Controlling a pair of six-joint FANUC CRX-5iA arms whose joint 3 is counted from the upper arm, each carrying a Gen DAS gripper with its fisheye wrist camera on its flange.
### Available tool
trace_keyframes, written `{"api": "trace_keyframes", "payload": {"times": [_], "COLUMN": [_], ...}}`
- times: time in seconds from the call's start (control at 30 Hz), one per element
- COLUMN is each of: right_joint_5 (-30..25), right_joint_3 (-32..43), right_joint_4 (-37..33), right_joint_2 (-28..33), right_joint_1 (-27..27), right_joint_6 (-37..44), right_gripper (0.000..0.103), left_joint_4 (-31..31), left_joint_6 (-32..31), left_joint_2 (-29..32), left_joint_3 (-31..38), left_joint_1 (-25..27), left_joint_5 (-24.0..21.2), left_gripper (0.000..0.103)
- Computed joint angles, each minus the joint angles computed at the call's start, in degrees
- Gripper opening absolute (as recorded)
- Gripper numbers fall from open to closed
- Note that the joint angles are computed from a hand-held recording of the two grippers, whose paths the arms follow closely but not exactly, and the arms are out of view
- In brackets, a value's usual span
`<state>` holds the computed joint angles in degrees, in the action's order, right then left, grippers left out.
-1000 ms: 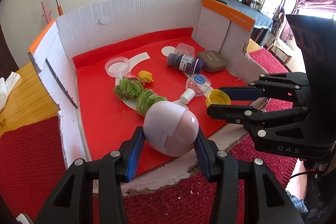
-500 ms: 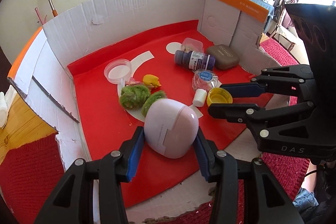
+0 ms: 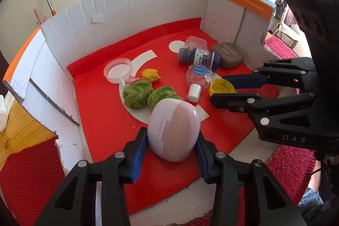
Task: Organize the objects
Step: 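Lower the pink container and yellow cap onto the box floor and open both tools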
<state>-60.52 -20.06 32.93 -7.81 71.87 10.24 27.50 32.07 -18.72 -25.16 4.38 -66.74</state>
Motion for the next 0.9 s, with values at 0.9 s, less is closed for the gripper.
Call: {"api": "trace_keyframes", "payload": {"times": [0.9], "right_joint_5": [-1.8], "right_joint_3": [1.2], "right_joint_4": [-0.5], "right_joint_2": [1.0], "right_joint_1": [-0.1], "right_joint_6": [-0.2], "right_gripper": [0.029], "left_joint_4": [-1.2], "left_joint_6": [1.6], "left_joint_2": [0.2], "left_joint_3": [0.4], "left_joint_1": [0.1], "left_joint_5": [0.7], "left_gripper": [0.053]}}
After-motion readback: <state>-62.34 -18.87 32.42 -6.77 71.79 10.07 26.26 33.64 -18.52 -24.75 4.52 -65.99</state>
